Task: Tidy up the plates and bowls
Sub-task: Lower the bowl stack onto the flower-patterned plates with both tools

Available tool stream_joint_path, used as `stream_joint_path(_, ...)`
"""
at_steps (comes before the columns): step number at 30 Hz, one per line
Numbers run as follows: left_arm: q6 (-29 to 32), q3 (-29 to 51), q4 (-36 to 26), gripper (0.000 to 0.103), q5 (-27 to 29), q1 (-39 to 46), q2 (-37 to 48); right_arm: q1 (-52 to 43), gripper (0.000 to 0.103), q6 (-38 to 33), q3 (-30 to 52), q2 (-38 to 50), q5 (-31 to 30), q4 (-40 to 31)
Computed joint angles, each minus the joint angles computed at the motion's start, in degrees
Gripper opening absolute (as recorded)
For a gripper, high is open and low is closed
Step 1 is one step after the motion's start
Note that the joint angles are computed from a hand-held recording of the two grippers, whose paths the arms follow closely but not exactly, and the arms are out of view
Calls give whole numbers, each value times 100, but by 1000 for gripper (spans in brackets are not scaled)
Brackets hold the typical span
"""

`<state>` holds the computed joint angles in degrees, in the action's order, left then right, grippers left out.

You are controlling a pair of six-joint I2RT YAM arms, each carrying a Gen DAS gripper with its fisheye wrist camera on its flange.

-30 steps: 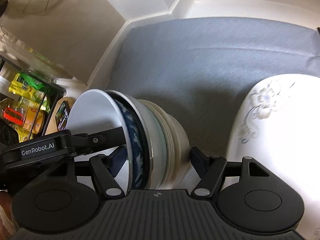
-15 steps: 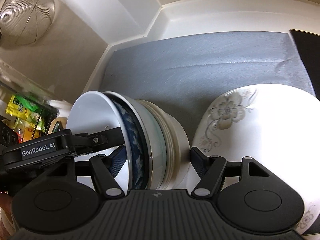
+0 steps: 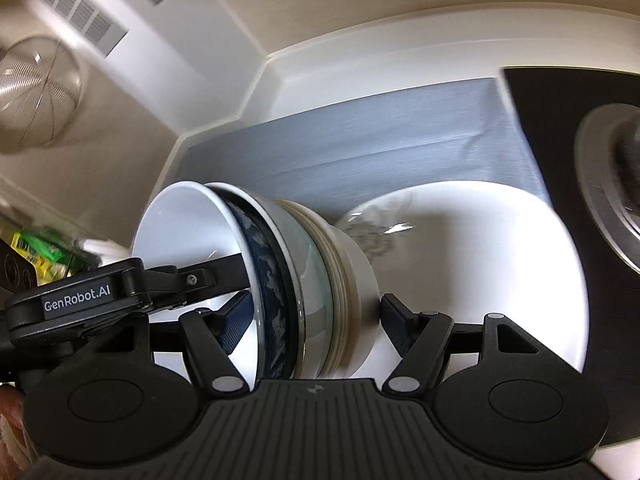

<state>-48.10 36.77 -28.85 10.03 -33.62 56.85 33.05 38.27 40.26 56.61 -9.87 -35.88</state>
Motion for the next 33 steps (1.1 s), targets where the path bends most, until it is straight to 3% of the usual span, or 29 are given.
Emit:
stream_joint_path(12,-166,361,801,72,-30,-1038,1343,-1357,72,-450,-597,-977,-342,-831)
stream_joint_path(28,-288,599,1185,72,-102,-1177,2211,-2497,70,-1368,-858,-346,-1068,-569)
stream_joint_path(30,-210,564,1251,72,-232,-1209,2153,-2635,63,-1434,-903,-302,-1163,-493)
stream_joint_path(33,-250,542,1292,77,-131,-1148,2155,-2820,62,-1527,-902,-225,-1332,-461)
